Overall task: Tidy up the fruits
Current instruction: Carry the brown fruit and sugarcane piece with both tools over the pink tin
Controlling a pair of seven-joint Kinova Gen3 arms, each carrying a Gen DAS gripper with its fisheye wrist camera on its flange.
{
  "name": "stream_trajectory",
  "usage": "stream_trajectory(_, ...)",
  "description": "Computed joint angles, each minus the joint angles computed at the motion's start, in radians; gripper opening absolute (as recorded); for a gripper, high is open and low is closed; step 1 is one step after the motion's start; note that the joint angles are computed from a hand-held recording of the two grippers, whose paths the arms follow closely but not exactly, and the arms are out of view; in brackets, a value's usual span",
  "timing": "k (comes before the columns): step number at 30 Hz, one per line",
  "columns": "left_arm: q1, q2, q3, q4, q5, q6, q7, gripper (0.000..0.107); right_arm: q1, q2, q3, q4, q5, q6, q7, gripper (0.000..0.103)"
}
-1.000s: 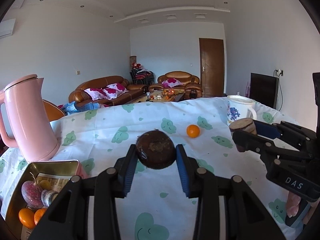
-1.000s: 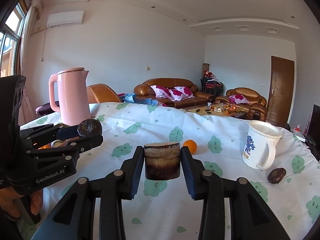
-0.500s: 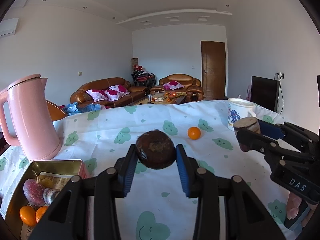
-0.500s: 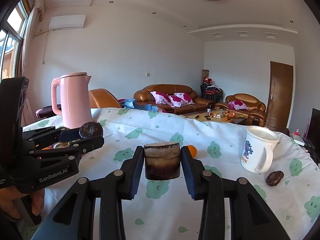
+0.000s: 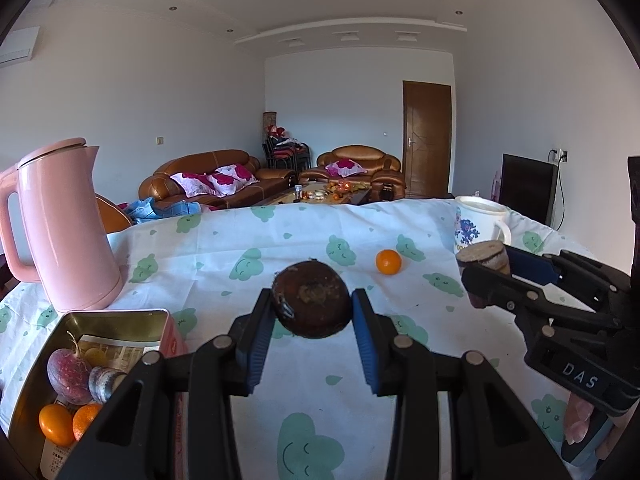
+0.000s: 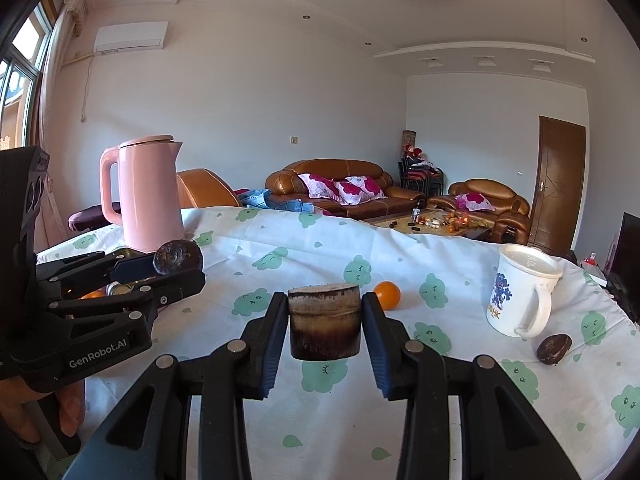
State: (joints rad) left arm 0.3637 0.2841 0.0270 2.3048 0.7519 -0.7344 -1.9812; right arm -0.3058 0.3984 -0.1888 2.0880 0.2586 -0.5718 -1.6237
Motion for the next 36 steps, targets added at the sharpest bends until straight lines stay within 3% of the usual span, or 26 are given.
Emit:
stream_trajectory(17,-0.005,-0.029,0.01,0.063,0.002,-0.05,0.018,0.04,-0.037,0.001,-0.019,-0.006,0.016,0.013,-0.001,0.04)
stream_trajectory(36,-0.071,-0.091,0.011,0.164,-0.067,-0.07,0.102,0.04,-0.095,0.003,-0.041,-0.024,0.022,0.04,0.022,0.04)
